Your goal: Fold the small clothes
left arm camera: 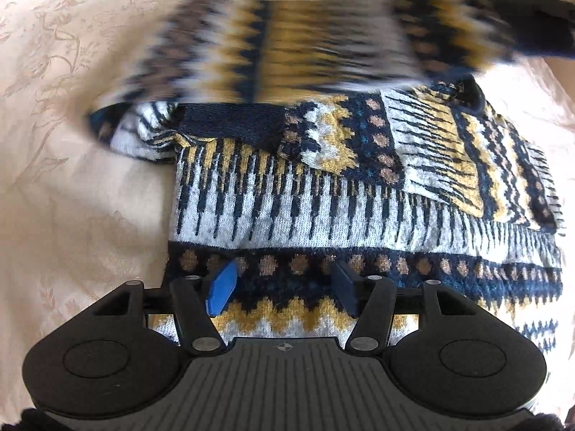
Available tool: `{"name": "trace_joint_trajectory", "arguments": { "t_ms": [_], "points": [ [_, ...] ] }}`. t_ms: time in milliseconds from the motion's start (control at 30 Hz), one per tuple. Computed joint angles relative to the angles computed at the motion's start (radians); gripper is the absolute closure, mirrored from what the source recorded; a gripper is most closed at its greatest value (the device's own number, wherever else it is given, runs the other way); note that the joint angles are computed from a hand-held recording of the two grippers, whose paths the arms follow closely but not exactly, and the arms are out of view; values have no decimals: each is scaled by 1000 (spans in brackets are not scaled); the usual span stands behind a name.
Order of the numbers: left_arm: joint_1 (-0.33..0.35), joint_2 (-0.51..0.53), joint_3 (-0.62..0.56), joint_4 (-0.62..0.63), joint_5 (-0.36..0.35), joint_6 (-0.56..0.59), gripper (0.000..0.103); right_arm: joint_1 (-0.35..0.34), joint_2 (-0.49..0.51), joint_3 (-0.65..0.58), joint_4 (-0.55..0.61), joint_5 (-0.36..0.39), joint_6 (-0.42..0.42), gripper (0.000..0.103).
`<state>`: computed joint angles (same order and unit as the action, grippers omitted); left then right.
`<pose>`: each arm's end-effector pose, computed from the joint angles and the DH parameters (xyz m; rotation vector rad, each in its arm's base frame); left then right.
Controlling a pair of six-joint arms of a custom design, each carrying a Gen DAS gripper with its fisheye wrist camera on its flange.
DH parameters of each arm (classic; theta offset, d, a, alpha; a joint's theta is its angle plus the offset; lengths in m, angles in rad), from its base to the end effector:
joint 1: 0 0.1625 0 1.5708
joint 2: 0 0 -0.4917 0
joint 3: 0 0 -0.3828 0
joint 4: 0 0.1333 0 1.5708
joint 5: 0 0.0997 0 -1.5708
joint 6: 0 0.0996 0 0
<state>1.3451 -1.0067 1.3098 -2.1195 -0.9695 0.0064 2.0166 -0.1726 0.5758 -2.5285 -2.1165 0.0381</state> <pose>0.0181 -0.7685 0.4083 0.1978 2.5367 -0.3982 0.4902 -0.8365 0.0769 0.3242 -2.5933 0.8945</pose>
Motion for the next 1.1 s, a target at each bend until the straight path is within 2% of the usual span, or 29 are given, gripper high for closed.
{"name": "trace_joint_trajectory", "arguments": {
  "t_ms": [133,267,467,567,600,667,767,833,900,933,1000,1100],
  "points": [
    [-6,9,4,-8,18,-5,43,-1,-92,163,-65,-128,-3,93],
    [-14,12,13,-15,36,-5,42,-26,-165,303,-80,-207,67,93],
    [-27,15,27,-24,52,-10,42,-57,-196,384,-44,-294,129,93],
    [-30,17,22,-15,50,-8,42,-78,-212,416,-18,-305,195,93],
    [-29,16,18,-11,46,-6,43,-86,-221,435,-31,-287,199,93],
    [-29,17,2,11,38,-9,43,-95,-228,458,-76,-243,184,93],
    [-29,1,1,-8,8,21,44,-94,-206,427,-63,-249,141,93],
    [-37,-8,3,-27,1,40,44,-99,-188,388,5,-279,169,86],
    [-50,-16,-2,-55,-6,69,44,-107,-179,356,99,-319,261,71],
    [-57,-18,-5,-70,-7,85,44,-107,-181,358,101,-340,285,71],
    [-72,-16,-21,-108,-7,135,44,-98,-184,375,27,-367,257,71],
    [-88,20,-67,-137,15,207,44,-90,-188,389,-59,-300,191,71]
  ]
}}
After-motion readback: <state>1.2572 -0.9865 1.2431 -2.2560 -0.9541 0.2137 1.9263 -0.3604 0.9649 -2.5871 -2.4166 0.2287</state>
